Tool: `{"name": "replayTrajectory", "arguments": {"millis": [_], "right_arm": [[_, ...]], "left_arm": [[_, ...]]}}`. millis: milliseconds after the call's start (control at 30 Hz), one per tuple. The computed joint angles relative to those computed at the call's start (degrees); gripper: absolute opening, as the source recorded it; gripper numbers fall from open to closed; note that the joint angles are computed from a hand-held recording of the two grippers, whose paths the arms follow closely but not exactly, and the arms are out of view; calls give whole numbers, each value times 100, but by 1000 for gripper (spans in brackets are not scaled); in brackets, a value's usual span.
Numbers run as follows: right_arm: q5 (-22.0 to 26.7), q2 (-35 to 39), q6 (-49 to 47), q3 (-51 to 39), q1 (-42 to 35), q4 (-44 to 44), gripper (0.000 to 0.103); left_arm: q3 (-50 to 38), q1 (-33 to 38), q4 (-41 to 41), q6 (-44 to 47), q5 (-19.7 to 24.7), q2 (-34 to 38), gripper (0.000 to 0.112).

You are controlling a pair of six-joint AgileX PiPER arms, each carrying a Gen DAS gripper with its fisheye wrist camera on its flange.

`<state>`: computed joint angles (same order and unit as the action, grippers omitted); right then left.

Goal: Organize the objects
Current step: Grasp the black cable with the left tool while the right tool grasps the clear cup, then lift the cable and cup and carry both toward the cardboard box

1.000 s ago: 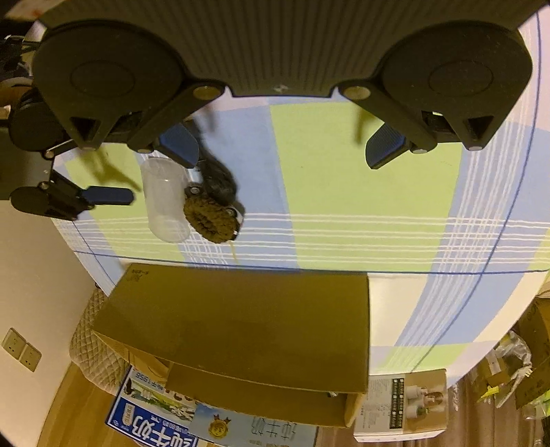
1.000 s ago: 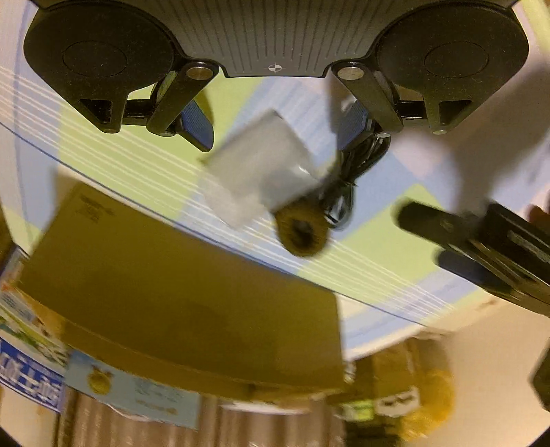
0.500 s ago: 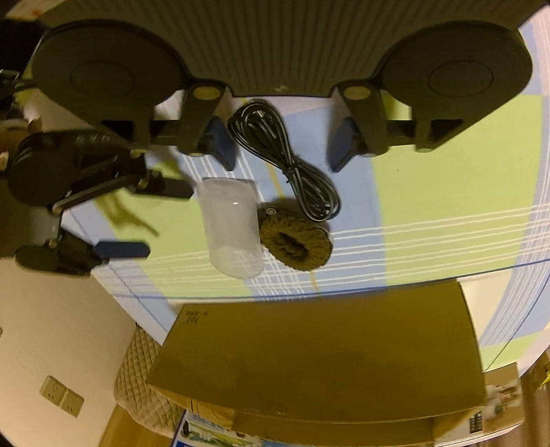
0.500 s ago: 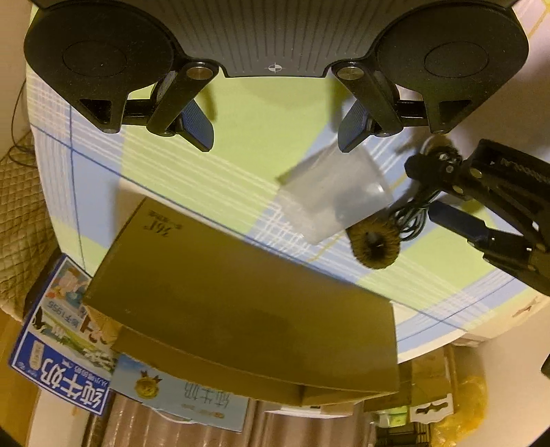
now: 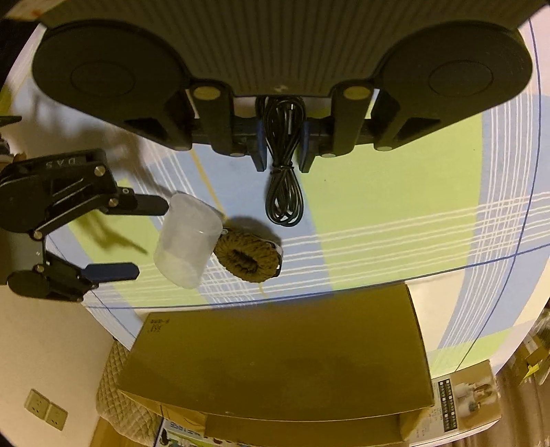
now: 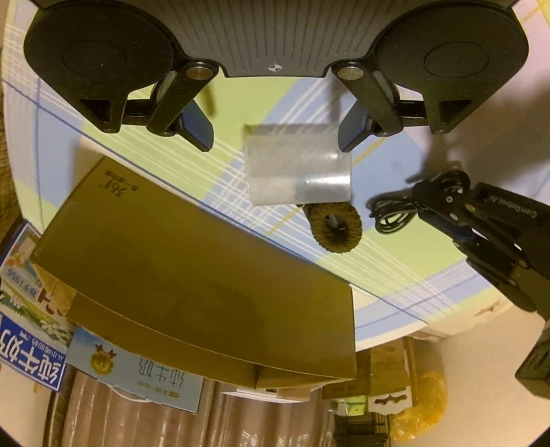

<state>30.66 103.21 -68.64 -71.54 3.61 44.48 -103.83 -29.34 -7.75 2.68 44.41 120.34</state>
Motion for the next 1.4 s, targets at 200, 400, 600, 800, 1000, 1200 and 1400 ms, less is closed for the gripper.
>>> {"name": "replayTrajectory", "arguments": {"millis": [200,400,600,800,1000,1200,1400], "right_arm": [[-66,100,-327,-32,92,340,84],[-201,300,42,-191,289,129,84],[-377,324,260,-153,408,10,82],[-534,313,863,-182,448,-399,70],[-485,103,1500,-130,373,-539,69],[-534,-420,1856,317,320,-744,69],[-556,-1144,2537,970,240,-981,69]], "left_arm": [[111,1,-8,-99,-151,-37,15],[149,-44,78,-160,-195,-44,18],[146,-74,193,-211,-201,-16,26],[203,-114,355,-244,-314,-15,26],[211,-149,562,-352,-256,-37,18],[450,-152,411,-329,-361,-283,15],[844,-167,263,-334,-504,-613,10]]}}
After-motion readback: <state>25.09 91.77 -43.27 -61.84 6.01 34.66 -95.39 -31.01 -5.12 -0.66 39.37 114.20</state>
